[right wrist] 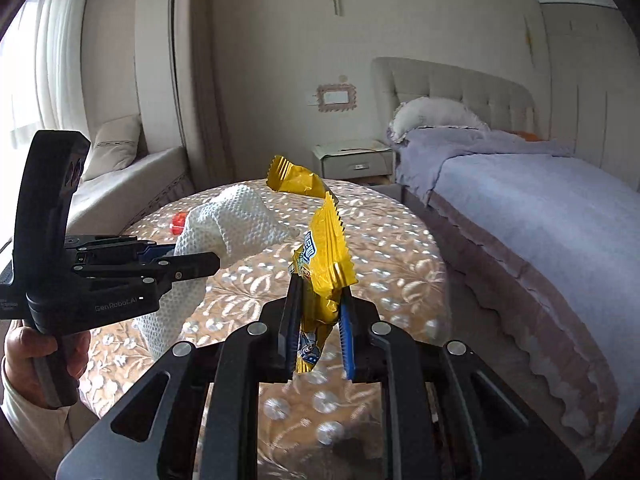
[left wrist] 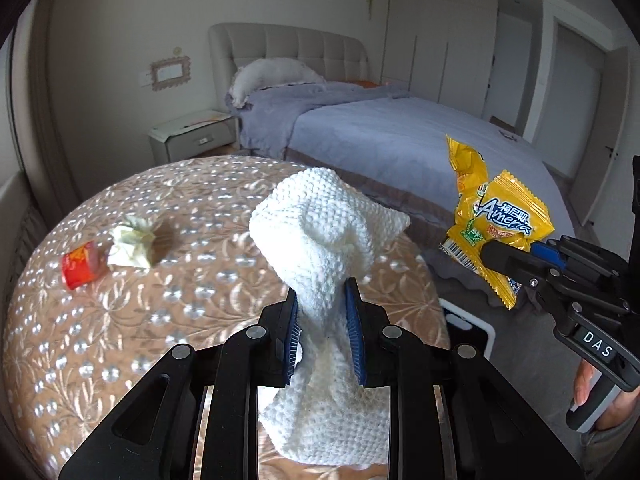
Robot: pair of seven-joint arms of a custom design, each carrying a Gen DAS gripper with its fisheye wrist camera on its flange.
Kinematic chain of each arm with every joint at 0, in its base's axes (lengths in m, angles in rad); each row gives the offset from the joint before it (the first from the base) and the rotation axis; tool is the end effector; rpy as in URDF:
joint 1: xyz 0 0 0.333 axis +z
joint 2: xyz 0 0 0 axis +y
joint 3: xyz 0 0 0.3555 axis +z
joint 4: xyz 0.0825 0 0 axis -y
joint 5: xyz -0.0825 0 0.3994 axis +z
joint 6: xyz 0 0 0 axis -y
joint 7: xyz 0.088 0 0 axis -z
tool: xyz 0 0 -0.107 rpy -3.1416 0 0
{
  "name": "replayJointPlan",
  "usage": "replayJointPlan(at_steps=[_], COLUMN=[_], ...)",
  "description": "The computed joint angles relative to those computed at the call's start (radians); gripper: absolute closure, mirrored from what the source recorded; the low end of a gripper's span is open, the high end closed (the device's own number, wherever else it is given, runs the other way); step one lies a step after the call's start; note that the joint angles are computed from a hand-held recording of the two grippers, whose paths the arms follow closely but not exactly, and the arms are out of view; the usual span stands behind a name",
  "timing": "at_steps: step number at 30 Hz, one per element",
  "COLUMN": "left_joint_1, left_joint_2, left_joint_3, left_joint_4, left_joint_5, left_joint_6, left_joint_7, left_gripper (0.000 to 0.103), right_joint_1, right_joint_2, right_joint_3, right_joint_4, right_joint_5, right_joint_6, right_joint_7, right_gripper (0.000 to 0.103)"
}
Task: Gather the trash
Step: 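Lift the cloth and yellow wrapper and carry both over the bin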
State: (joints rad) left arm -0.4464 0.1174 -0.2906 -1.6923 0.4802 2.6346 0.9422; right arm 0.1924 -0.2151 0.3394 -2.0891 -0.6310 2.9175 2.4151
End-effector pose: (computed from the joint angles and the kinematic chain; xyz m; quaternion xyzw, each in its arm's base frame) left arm 0.4944 -0.4480 0.6548 -0.4943 0.7551 -0.3737 0.2143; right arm 0.4441 0.3261 0.6583 -0.6787 0.5201 -0.2837 0.4340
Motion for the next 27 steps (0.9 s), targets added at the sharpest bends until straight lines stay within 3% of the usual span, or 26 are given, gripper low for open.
replayJointPlan(at_steps=[11, 19, 27], left_joint_1=[-0.153, -0.250, -0.322], left_joint_2=[0.266, 0.436, 0.622], left_joint_3=[-0.027, -0.009, 0.012], left_joint_4=[0.309, 0.526, 0.768], left_joint_5=[-0.033, -0.085, -0.160], left_joint_6=[-0.106, -0.201, -0.307], left_joint_7=[0.153, 0.265, 0.367], left_gripper=[0.082, 0.081, 0.081], right_joint_1=[-0.171, -0.240, -0.266], right_joint_2=[-0.214, -0.267, -0.275], right_joint_3=[0.039, 0.057, 0.040], right_joint_4=[-0.235, -0.323, -0.407], right_joint_5=[0.065, 0.181, 0.312], right_joint_6=[0.019, 0.047, 0.079], right_joint_7=[0.078, 0.018, -0.066], right_gripper=[0.085, 0.085, 0.085])
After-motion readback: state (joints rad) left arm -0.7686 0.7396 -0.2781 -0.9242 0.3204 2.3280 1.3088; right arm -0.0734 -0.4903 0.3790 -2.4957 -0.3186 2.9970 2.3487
